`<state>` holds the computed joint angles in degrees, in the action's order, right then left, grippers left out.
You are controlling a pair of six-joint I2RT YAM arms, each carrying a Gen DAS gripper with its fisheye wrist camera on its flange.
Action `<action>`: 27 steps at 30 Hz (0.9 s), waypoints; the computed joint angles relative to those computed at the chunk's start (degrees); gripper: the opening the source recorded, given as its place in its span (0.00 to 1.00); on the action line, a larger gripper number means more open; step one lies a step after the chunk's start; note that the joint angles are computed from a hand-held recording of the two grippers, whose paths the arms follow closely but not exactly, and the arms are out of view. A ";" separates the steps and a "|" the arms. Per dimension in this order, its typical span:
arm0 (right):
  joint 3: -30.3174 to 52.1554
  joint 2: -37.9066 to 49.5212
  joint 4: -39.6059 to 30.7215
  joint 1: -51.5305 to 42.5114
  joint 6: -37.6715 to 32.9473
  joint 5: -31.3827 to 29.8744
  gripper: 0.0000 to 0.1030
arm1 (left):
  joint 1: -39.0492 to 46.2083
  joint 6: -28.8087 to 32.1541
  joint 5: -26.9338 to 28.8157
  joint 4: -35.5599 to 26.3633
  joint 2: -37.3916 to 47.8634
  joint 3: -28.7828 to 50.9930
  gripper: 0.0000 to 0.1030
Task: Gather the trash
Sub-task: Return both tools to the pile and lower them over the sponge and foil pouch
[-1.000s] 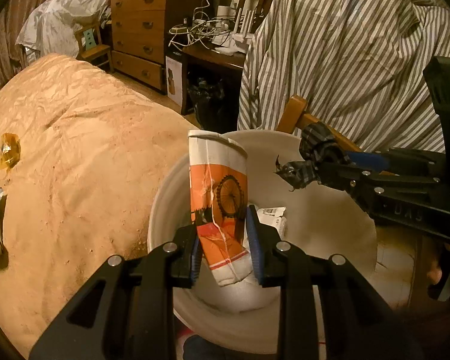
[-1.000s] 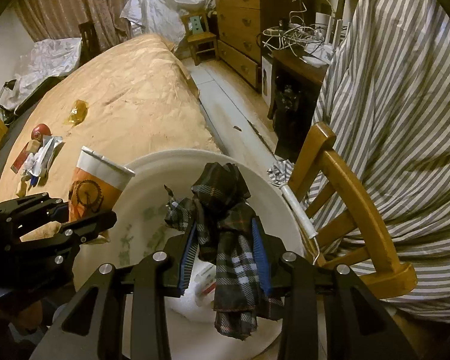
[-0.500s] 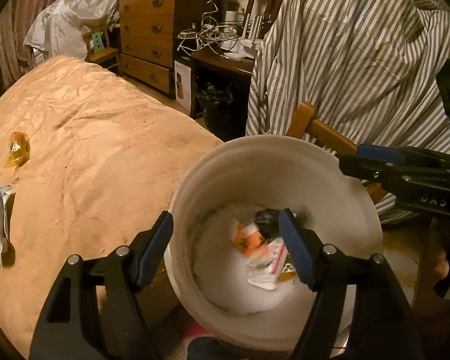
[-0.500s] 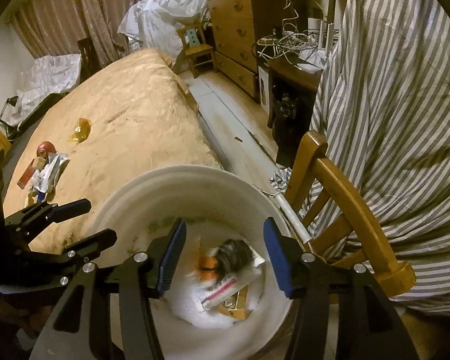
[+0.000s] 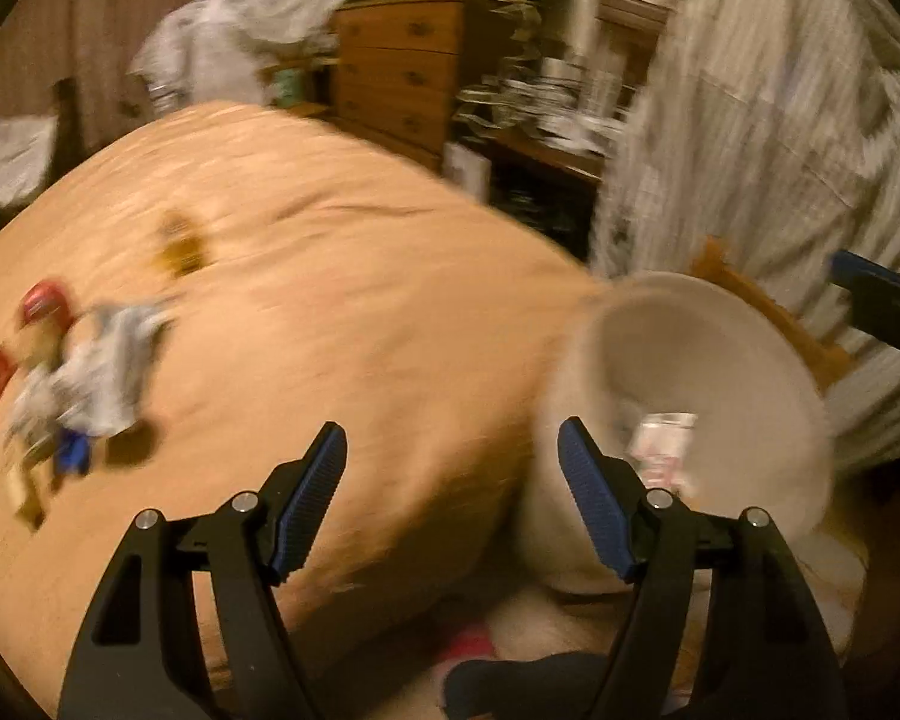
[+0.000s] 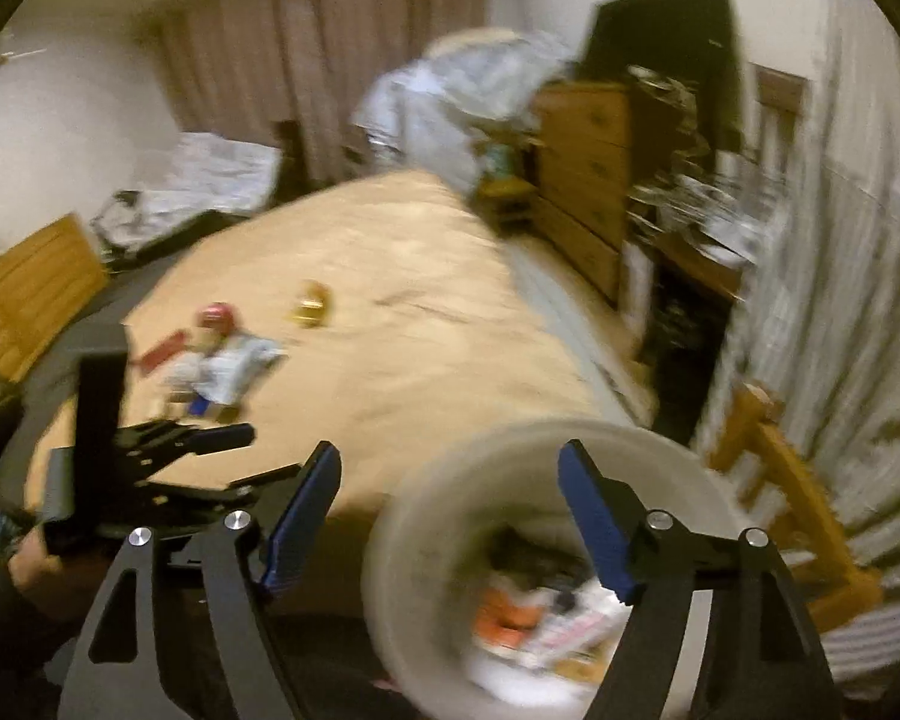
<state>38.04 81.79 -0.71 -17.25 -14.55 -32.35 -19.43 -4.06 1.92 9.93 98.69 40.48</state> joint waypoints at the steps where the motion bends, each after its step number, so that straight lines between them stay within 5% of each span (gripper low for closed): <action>1: -0.69 -0.67 0.81 2.07 1.09 0.26 0.76 | 3.58 0.71 1.33 0.46 -1.16 -1.69 0.68; 7: -2.46 1.88 8.20 19.89 8.74 6.10 0.81 | 25.10 5.78 5.61 2.37 -4.03 -6.86 0.68; 13: -0.08 9.65 12.87 30.52 14.85 9.78 0.81 | 46.50 7.92 11.23 2.50 5.82 -0.93 0.68; 21: 8.89 22.77 14.51 35.70 19.75 8.83 0.81 | 50.25 7.88 14.72 1.61 15.59 8.31 0.76; 27: 21.29 33.63 11.82 38.56 24.39 6.81 0.81 | 48.97 7.38 11.27 1.43 22.22 14.37 0.76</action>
